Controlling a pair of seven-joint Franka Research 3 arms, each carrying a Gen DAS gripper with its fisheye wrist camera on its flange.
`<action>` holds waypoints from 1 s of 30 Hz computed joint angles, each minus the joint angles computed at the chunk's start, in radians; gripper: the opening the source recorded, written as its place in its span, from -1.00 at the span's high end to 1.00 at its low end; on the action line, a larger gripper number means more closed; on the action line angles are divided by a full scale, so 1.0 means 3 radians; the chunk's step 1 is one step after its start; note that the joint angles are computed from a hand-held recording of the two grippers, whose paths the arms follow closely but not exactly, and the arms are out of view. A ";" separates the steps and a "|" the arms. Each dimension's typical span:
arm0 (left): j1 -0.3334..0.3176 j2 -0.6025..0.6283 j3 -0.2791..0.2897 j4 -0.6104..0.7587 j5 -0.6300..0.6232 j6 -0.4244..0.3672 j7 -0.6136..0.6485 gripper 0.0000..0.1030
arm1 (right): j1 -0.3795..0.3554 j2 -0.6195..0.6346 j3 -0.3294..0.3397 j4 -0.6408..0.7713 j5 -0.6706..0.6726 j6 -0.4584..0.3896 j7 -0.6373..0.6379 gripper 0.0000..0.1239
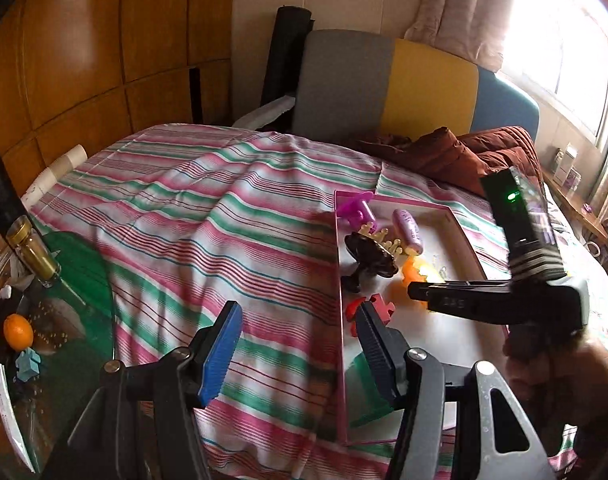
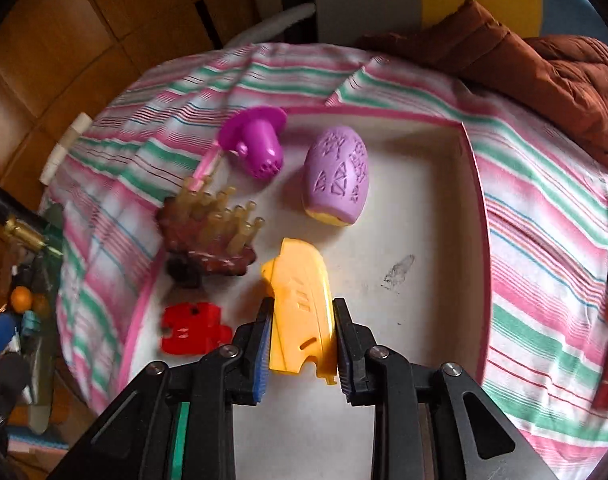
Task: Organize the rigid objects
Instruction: 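Carry the yellow knife-shaped piece into the tray and open the right gripper, then withdraw both grippers from the tray toward the remaining toys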
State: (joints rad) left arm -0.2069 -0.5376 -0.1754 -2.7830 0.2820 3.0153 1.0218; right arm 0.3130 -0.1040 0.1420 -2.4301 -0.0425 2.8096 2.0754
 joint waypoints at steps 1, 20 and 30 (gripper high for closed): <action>-0.0010 -0.0002 0.0012 -0.0004 -0.0002 0.0000 0.0008 -0.16 | -0.0013 -0.0008 0.0013 -0.0029 -0.0055 0.0069 0.0060 0.54; -0.0112 -0.0105 0.0015 -0.0047 -0.0019 -0.0038 0.0050 -0.16 | -0.0359 -0.0682 0.0352 -0.0530 -0.0283 0.0399 0.0339 0.18; -0.0178 -0.0121 -0.0033 -0.0021 -0.0010 -0.0065 0.0071 -0.16 | -0.0686 -0.1423 0.0574 -0.1012 -0.0298 0.0407 0.0443 0.18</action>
